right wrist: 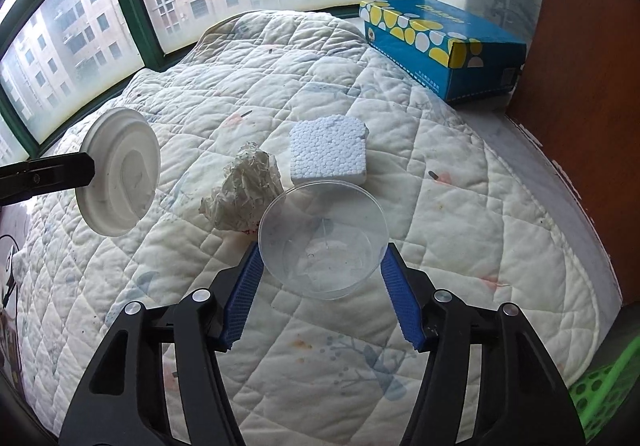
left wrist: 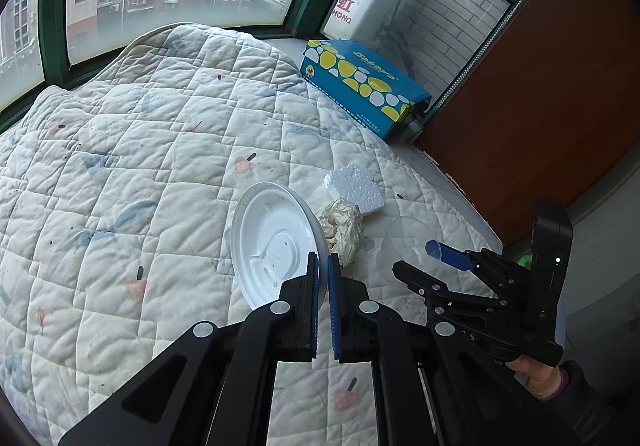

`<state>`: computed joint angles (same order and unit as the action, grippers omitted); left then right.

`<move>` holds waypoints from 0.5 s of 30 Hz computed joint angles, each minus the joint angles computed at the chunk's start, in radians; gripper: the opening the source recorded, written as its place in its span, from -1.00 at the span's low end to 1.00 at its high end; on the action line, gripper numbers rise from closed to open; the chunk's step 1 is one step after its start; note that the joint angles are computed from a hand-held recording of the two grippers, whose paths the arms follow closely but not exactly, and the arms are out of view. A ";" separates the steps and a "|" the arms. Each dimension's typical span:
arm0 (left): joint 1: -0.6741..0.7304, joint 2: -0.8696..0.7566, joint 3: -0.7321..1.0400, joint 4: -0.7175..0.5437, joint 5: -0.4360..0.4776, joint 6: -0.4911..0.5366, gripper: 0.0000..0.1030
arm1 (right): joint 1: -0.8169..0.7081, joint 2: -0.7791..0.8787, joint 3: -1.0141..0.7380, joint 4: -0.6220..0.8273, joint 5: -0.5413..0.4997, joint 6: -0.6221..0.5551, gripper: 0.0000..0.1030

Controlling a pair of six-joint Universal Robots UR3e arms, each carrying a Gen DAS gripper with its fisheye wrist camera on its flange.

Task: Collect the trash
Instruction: 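Carry the white lid and clear cup over the green basket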

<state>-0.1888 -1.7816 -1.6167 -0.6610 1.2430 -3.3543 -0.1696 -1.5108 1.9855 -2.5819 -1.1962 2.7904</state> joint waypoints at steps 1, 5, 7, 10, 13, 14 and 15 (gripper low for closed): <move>-0.004 0.003 0.000 -0.001 -0.001 -0.001 -0.90 | -0.009 -0.019 0.009 0.011 0.009 -0.004 0.17; -0.029 0.025 -0.001 -0.001 -0.005 -0.012 -0.90 | -0.059 -0.136 0.066 0.074 0.040 -0.044 0.17; -0.045 0.034 0.002 0.000 -0.007 -0.020 -0.90 | -0.093 -0.214 0.100 0.119 0.059 -0.068 0.17; -0.075 0.038 0.016 -0.009 -0.018 -0.033 -0.90 | -0.155 -0.335 0.142 0.214 0.087 -0.108 0.17; -0.114 0.036 0.035 -0.015 -0.026 -0.047 -0.90 | -0.235 -0.467 0.180 0.329 0.122 -0.162 0.17; -0.129 0.032 0.046 -0.018 -0.025 -0.051 -0.90 | -0.265 -0.509 0.187 0.377 0.136 -0.184 0.17; -0.146 0.029 0.058 -0.022 -0.020 -0.054 -0.90 | -0.302 -0.558 0.196 0.431 0.152 -0.212 0.17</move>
<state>-0.3347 -1.7527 -1.5587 -0.6831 1.2225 -3.4084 -0.4716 -2.0683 2.1812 -2.1508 -1.0441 2.5780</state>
